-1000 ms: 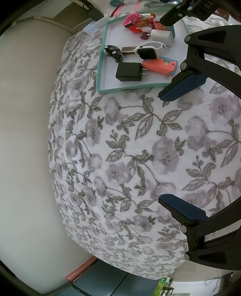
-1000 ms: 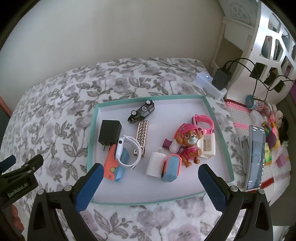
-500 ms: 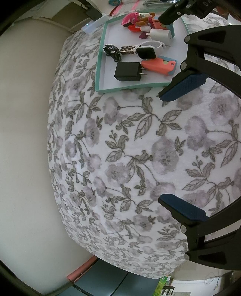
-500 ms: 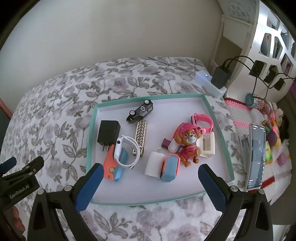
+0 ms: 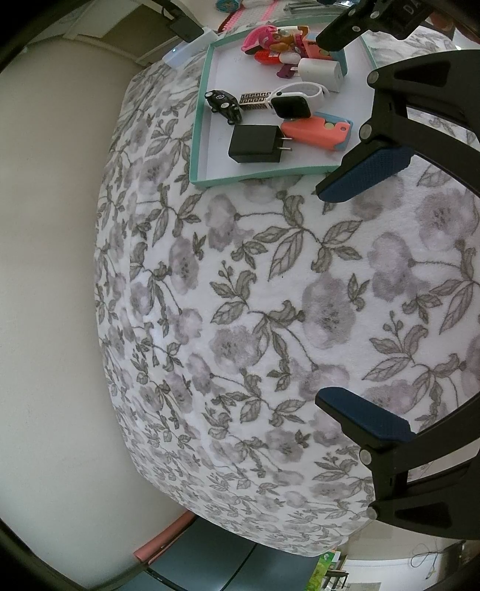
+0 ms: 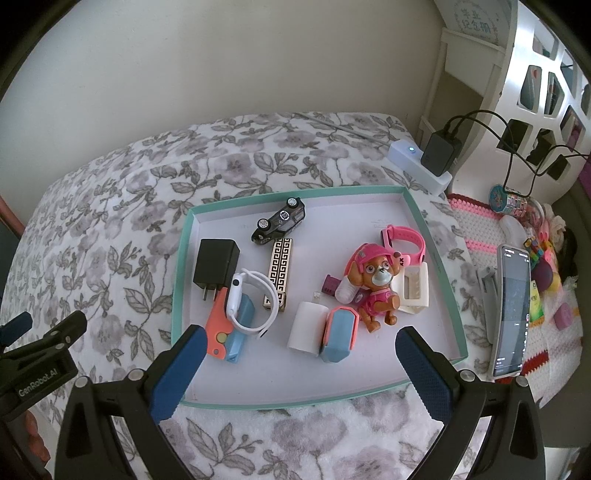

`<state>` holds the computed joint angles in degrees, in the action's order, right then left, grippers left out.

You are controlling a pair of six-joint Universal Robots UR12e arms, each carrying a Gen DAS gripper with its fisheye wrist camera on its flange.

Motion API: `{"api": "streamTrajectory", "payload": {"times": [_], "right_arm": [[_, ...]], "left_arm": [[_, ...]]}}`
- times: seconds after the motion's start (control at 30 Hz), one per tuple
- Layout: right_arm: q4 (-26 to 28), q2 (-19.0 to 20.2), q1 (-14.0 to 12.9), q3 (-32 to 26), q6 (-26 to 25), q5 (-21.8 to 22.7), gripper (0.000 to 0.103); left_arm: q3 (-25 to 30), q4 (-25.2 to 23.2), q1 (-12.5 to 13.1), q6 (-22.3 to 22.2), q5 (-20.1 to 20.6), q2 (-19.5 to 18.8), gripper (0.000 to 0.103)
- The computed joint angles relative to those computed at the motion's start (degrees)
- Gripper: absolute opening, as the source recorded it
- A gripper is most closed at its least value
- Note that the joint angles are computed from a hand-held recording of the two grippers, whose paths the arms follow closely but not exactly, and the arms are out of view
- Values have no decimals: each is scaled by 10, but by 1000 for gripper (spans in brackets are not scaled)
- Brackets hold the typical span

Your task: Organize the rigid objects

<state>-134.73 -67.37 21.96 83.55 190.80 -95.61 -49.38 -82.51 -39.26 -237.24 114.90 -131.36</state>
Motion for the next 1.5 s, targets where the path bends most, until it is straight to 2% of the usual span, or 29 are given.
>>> {"api": "streamTrajectory", "payload": {"times": [1.5], "right_arm": [[4,1,1,0,4,-2,103]], "left_arm": [[-4,14,-1,23,3,3,100]]}}
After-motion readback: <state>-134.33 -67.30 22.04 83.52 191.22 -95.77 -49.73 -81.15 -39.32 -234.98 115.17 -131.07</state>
